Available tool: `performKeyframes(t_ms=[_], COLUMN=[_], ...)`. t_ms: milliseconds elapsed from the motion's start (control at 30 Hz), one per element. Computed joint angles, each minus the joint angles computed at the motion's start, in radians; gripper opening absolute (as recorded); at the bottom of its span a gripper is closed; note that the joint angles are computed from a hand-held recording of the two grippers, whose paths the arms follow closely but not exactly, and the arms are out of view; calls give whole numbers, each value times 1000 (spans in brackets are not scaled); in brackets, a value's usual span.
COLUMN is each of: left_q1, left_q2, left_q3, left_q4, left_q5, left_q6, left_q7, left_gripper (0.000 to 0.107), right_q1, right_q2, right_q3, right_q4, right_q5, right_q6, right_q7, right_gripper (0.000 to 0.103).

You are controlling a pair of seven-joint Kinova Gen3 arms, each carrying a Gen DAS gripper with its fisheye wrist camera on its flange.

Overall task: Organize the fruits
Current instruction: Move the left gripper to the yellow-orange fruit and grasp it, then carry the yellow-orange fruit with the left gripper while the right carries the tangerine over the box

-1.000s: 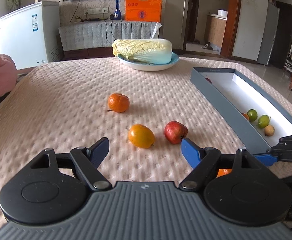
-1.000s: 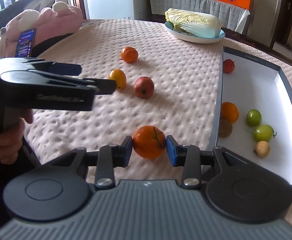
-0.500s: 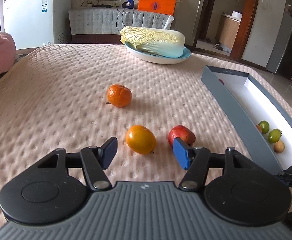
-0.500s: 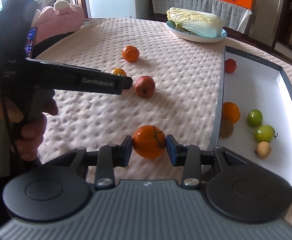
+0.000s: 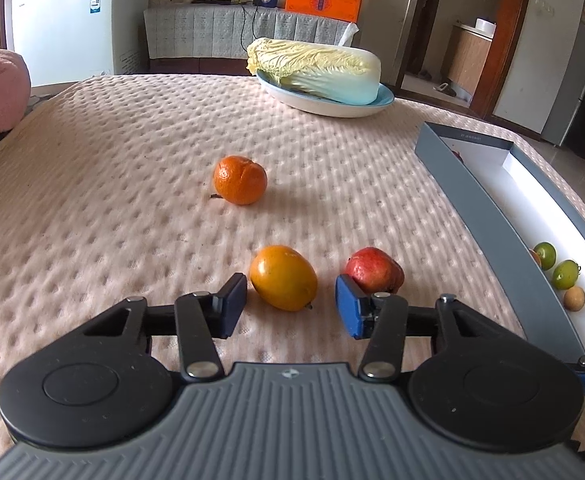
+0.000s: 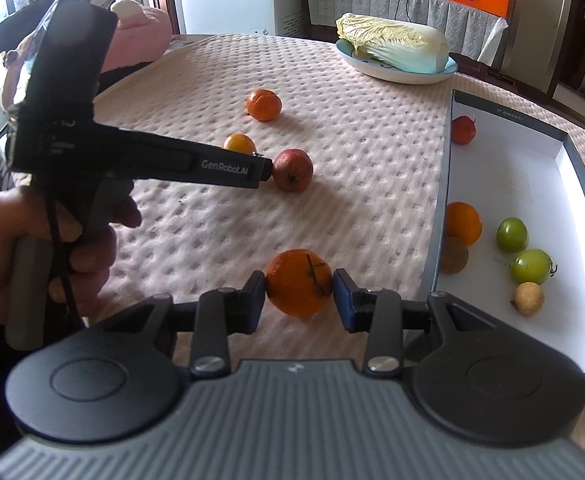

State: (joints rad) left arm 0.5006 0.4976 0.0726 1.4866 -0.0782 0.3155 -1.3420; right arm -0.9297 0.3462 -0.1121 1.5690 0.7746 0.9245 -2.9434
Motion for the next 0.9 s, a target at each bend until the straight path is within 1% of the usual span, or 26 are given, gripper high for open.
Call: performKeyframes(t_ms=[67,133,267,400,467,567,633,733,767,833,900], left_q1=[9,-10,-15,-14,-15,-24,-11,-28,-33,-56,-87], left_q2=[1,0,-7,-25,-40,-62,-72,-86,-90,-99,-106], left_q3=[-11,7,12,7,5,7,-11,-3,0,22,56], left_q4=[-3,-2,8,27,43,68,77,93,98,110,124], left_q5=[-4,6,8,4,0,-5,-17,-17,-16,-10,4], left_q6=[1,1,-10,-17,-25,-36,-32,-33,-32,-34,-39], left_q7=[8,-1,-13,-23,-29,-44,-41,-51,-56,-79,-117], left_gripper=[41,41,41,41,41,41,41,41,41,41,41], right_q1=[0,0,-6,-17,-21,-33,-27,-24,-26,-32,-39], right_q2=[1,1,-2,-13,-15,-25,-18,9,10,14,26], right_q3=[0,0,4,7,7,8,0,-4,-2,2,3], right_q4=[-2,-3,1,18,22,39,30,-4,-4,-6,-19], right_q5=[-1,-1,12,51,72,131,136,116,118,121,117], right_q6=[2,3,3,-6,-3,-10,-1,39,37,46,79], right_q7=[2,2,-16,-66,-88,-146,-142,-106,-107,-116,-102], right_gripper=[40,40,41,41,38,38,38,39,39,39,40])
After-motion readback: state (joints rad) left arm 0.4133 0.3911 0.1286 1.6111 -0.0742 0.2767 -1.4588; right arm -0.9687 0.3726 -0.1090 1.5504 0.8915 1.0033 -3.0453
